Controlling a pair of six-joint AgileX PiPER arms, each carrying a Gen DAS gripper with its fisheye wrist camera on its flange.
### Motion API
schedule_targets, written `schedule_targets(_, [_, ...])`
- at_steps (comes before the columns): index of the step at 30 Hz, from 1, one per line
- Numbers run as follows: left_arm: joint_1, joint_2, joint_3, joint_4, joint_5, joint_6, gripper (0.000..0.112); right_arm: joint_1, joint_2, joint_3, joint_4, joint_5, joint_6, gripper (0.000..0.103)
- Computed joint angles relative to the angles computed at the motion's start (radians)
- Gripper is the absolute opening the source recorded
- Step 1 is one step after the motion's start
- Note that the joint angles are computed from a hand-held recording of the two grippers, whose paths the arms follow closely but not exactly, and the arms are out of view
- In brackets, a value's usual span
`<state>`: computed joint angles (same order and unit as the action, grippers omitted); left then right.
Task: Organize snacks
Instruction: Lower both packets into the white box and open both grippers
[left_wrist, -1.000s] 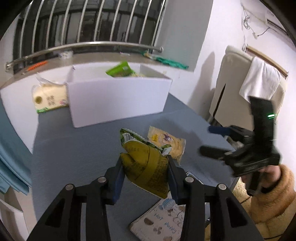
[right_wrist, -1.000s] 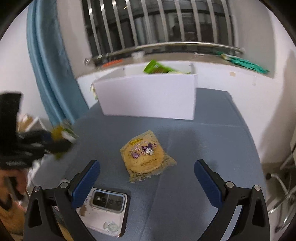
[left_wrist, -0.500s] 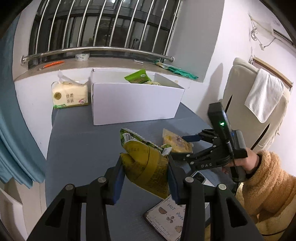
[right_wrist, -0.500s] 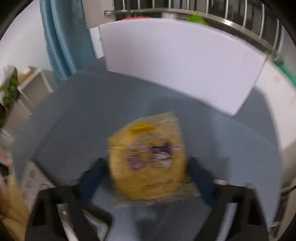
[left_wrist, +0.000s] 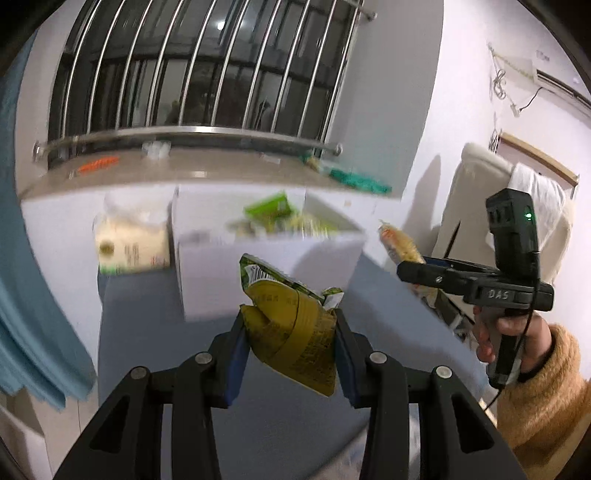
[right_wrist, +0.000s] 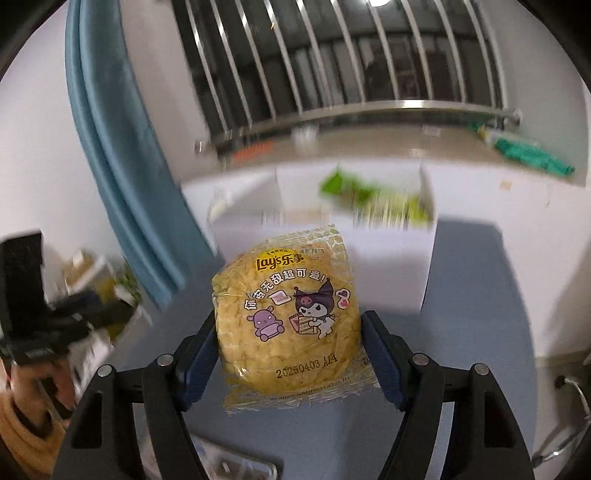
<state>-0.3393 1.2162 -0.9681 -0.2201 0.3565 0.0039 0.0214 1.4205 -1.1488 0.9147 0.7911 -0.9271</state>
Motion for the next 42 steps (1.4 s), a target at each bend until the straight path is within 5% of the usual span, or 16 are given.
schedule_targets(7, [0.108,0.332,-0.487,-0.089,0.123,0.128,0.046,0.003,0.246,-0.447,-0.055,0.081,0.309,0.078])
schedule_targets(15, [0.128,0.750,-1.110,0.089,0.388,-0.052,0.046,0.090,0.618,-1.046,-0.307,0.225,0.684,0.078])
schedule_targets(16, [0.127,0.792,-1.176,0.108,0.422,-0.072,0.048,0.096,0.633,-1.067,-0.316,0.235,0.691,0.078])
schedule_targets(18, [0.118,0.862,-1.281,0.178,0.474,-0.118,0.074,0.100,0.695,-1.166,-0.328,0.275,0.709,0.080])
schedule_targets(19, [0.113,0.869,-1.276,0.215,0.461,-0.143,0.103,0.103,0.734,-1.229,-0.329,0.309,0.720,0.090])
schedule_targets(21, [0.117,0.850,-1.216,0.226,0.419,-0.162,0.103,0.104,0.762,-1.260,-0.332,0.332,0.732,0.103])
schedule_targets(25, [0.123,0.812,-1.119,0.240,0.393,-0.184,0.103,0.095,0.701,-1.102,-0.323,0.197,0.683,0.103])
schedule_targets(33, [0.062,0.647,-0.874,0.482,0.260,-0.355,0.103,0.093,0.622,-0.982,-0.372,0.133,0.660,0.103])
schedule_targets(39, [-0.071,0.520,-0.758,0.919,0.312,-0.727,0.103,0.149,0.439,-0.777,-0.504,-0.045,0.600,0.103])
schedule_targets(42, [-0.093,0.442,-0.697,0.874,0.322,-0.725,0.103,0.171,0.310,-0.624,-0.524,-0.160,0.528,0.103])
